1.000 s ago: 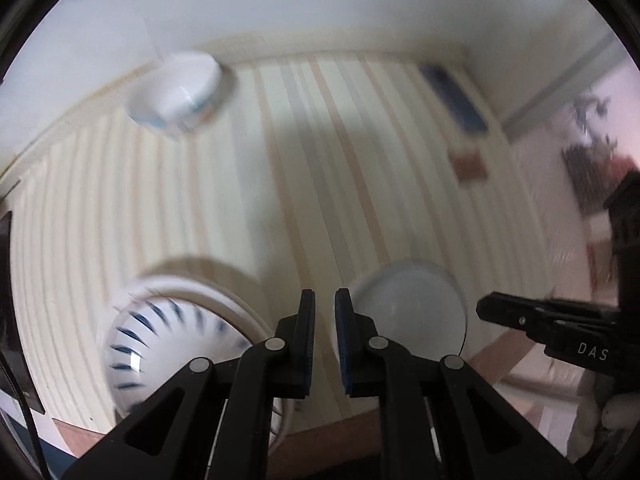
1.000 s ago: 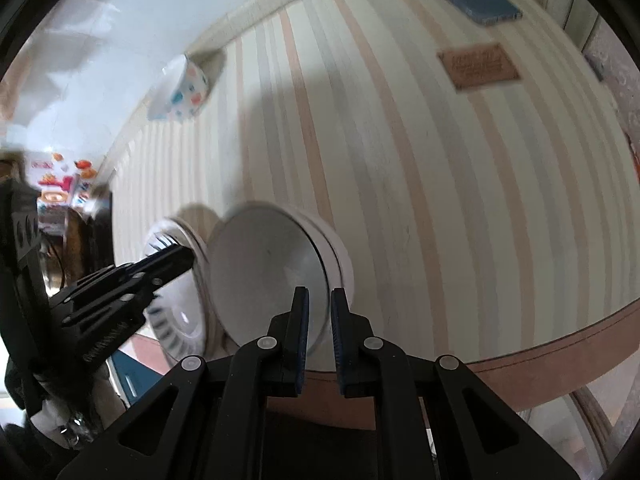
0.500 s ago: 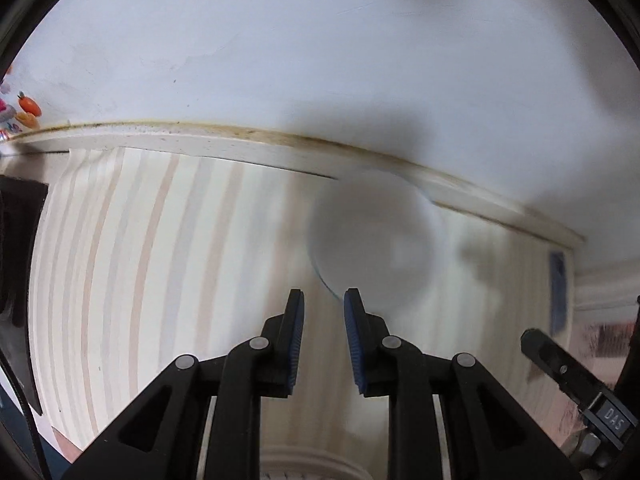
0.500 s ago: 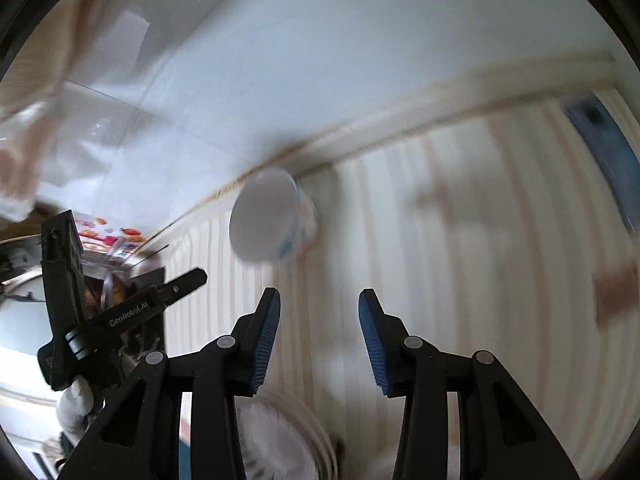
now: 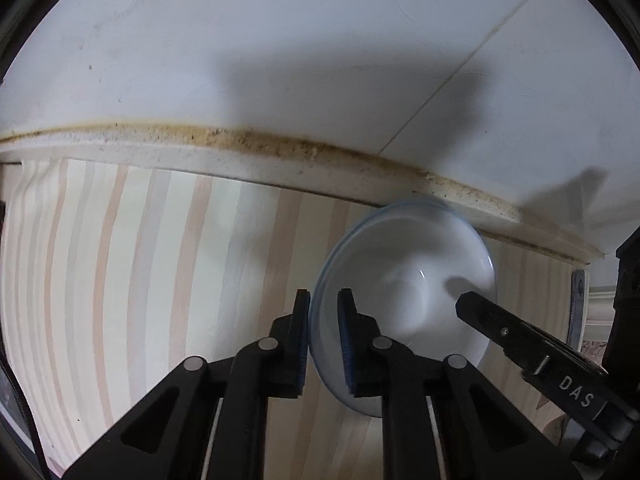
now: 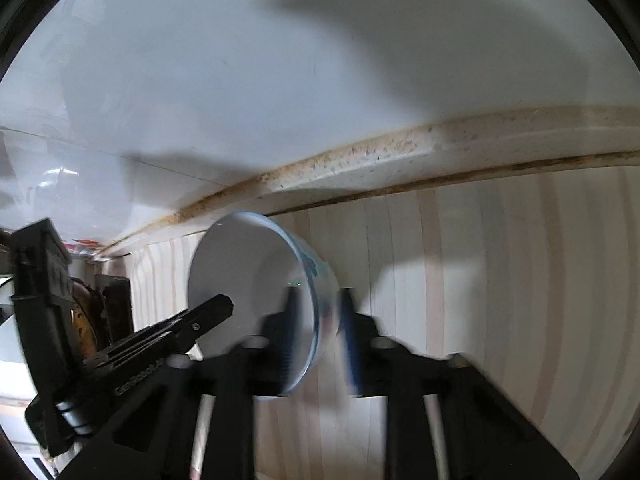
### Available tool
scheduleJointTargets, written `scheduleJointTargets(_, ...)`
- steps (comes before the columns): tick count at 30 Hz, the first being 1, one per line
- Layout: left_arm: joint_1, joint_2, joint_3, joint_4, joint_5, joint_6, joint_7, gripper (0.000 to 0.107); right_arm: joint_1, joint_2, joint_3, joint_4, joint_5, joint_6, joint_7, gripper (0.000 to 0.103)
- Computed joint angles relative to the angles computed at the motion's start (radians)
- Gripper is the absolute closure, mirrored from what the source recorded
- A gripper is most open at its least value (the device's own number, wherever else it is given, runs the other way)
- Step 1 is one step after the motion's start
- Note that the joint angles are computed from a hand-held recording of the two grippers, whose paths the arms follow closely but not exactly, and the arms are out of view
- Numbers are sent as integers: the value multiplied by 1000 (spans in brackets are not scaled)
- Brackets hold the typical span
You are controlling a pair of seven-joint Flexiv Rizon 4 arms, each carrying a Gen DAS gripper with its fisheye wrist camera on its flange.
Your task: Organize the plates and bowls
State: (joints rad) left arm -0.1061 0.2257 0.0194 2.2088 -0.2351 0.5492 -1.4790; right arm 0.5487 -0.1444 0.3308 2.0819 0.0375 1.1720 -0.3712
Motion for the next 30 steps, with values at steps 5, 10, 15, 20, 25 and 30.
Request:
scheduleJointTargets(5,-6,31,-5,13,21,12,0,95,15,15,-8,17,-69,-12,33,90)
scheduleJointTargets(10,-30,98,-8,34,29,5,-3,95,27,53,-5,32,-120,-39,75,90)
scheduleJointTargets(15,-54,202,-1,49,16,-61,5,95,29,146,15,72,-142,-61,131,90)
scheduleJointTargets(20,-80,310,5,57,-1,-125,22,95,36,276,58,131,-166,-110,223,90)
scheduleJointTargets(25,-107,404,3,62,-19,-193,28,95,61,438,108,172,-133,-236,277,90)
scheduleJointTargets(30,-155,490,-22,77,-53,-245,12,95,94,612,171,207,-83,-363,369,90)
